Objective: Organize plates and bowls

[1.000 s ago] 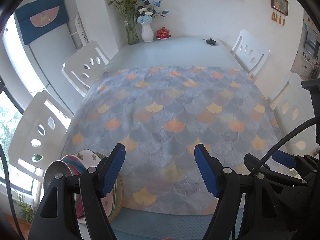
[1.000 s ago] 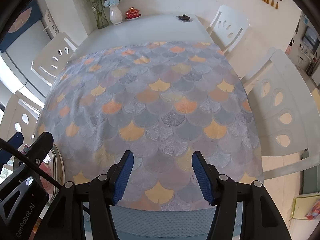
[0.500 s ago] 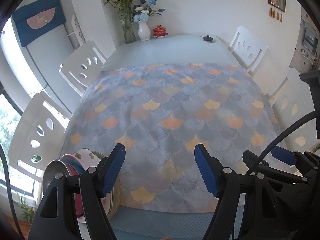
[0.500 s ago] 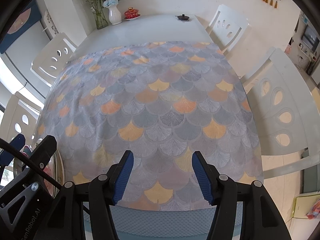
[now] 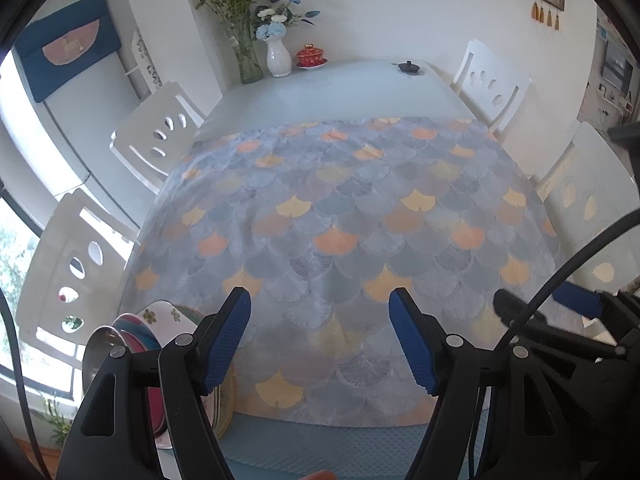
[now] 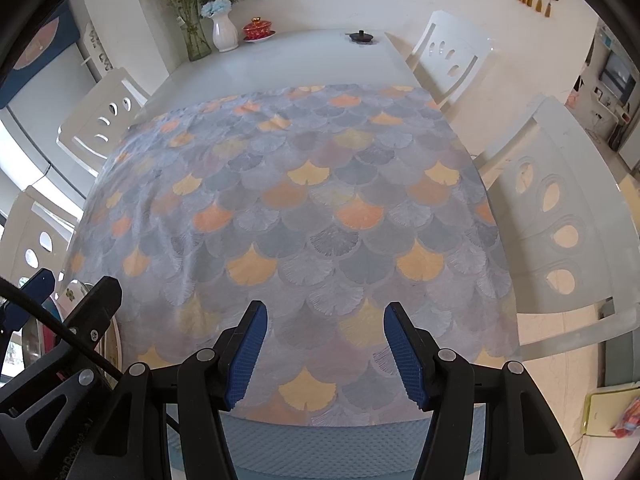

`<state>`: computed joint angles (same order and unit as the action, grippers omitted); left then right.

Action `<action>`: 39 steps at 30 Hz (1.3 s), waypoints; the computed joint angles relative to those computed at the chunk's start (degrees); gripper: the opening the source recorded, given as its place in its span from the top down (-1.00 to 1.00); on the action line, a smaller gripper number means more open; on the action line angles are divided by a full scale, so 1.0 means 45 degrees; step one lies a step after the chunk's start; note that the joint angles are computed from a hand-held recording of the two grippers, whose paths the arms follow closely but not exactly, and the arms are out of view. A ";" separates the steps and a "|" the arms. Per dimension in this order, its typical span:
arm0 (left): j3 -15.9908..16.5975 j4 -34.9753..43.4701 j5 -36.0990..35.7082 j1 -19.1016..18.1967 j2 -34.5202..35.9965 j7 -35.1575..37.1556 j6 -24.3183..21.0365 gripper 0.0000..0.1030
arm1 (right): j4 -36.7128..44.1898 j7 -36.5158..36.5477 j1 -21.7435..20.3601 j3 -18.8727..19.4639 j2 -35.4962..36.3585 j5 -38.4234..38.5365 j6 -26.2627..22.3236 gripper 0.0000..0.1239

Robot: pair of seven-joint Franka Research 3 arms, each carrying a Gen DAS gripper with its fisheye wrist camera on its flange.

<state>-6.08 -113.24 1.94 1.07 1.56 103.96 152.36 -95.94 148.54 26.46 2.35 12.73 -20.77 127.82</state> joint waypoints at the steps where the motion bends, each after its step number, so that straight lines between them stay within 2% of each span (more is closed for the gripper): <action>1: -0.0012 0.0013 0.0041 -0.0013 0.0015 -0.0015 -0.0010 -0.36 | -0.0010 0.0071 0.0007 -0.0035 -0.0018 -0.0089 -0.0033 0.06; 8: -0.0081 0.0098 0.0090 -0.0089 0.0091 -0.0083 -0.0165 -0.36 | -0.0543 0.0645 -0.0235 -0.0087 -0.0437 -0.0270 0.0161 0.06; 20: -0.0079 0.0048 0.0392 -0.0142 0.0159 -0.0307 -0.0480 -0.36 | -0.0271 0.0299 -0.0222 0.0059 -0.0118 -0.0009 0.0130 0.06; 25: -0.0052 -0.0091 0.1141 -0.0180 0.0298 -0.1412 -0.0019 -0.36 | -0.0018 0.0249 -0.0024 -0.0017 0.0125 -0.0235 -0.0163 0.06; 29: -0.0083 0.0001 0.1598 -0.0216 0.0771 -0.1928 0.0039 -0.37 | -0.0437 0.0751 0.0114 -0.0225 0.0104 -0.1072 0.0214 0.06; 31: -0.0043 0.0107 0.2255 -0.0295 0.1103 -0.2487 0.0088 -0.36 | -0.0665 0.1301 0.0260 -0.0380 0.0154 -0.2072 0.0163 0.06; 34: 0.0019 0.0406 0.3183 -0.0418 0.1652 -0.3338 0.0036 -0.36 | -0.1159 0.1515 0.0061 -0.0434 0.0132 -0.2272 0.0486 0.06; 39: -0.0175 0.0820 0.2648 -0.0292 0.2230 -0.3535 -0.0181 -0.36 | -0.2179 0.1921 -0.0295 -0.0442 -0.0269 -0.2200 0.1419 0.06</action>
